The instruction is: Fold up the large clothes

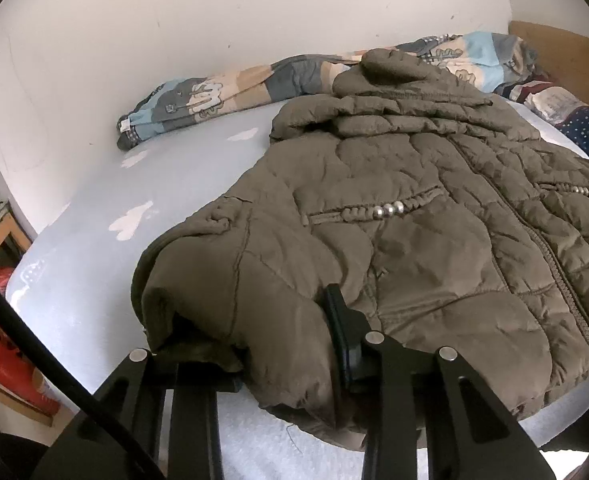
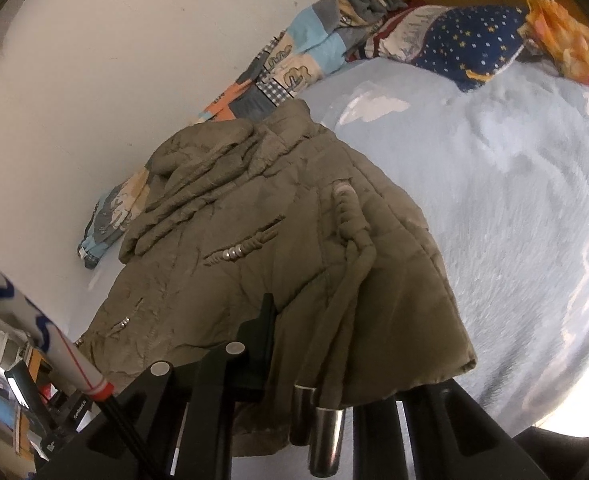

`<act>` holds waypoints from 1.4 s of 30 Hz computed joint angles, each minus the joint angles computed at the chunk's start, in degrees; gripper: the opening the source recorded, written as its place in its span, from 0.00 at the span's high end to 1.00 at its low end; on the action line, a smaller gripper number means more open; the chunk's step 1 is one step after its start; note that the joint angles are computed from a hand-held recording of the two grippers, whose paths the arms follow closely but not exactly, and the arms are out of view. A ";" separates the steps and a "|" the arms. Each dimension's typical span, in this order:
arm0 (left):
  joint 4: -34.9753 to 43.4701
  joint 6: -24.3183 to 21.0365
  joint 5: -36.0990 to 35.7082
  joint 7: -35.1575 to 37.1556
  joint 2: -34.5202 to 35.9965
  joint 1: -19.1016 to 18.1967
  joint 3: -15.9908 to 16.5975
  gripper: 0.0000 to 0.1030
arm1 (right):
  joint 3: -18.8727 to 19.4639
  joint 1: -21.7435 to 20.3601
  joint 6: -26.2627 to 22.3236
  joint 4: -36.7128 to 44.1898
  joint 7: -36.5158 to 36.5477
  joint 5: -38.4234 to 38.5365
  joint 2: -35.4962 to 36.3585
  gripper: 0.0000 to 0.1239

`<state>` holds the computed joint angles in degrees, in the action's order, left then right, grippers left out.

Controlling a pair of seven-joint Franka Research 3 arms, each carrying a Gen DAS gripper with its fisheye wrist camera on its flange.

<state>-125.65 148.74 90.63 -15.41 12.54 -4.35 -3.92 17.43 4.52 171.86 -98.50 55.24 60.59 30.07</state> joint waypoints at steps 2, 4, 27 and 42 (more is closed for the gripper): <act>-0.02 0.19 0.00 0.00 -0.11 0.10 0.06 0.69 | 0.63 -0.48 0.33 -0.22 -1.19 0.67 -0.35 0.87; -0.07 0.22 0.04 0.02 -0.29 0.15 0.07 0.69 | 0.90 -0.74 0.21 -0.27 -1.82 1.34 -0.54 0.87; -0.37 -0.01 0.49 -0.48 -0.83 0.32 -0.14 0.70 | -1.58 0.40 -2.69 -0.08 -6.67 8.96 -1.65 0.87; -0.98 2.39 2.82 -2.55 -3.53 1.62 -0.14 0.70 | -1.93 0.22 -4.86 2.28 -9.30 12.16 -1.85 0.87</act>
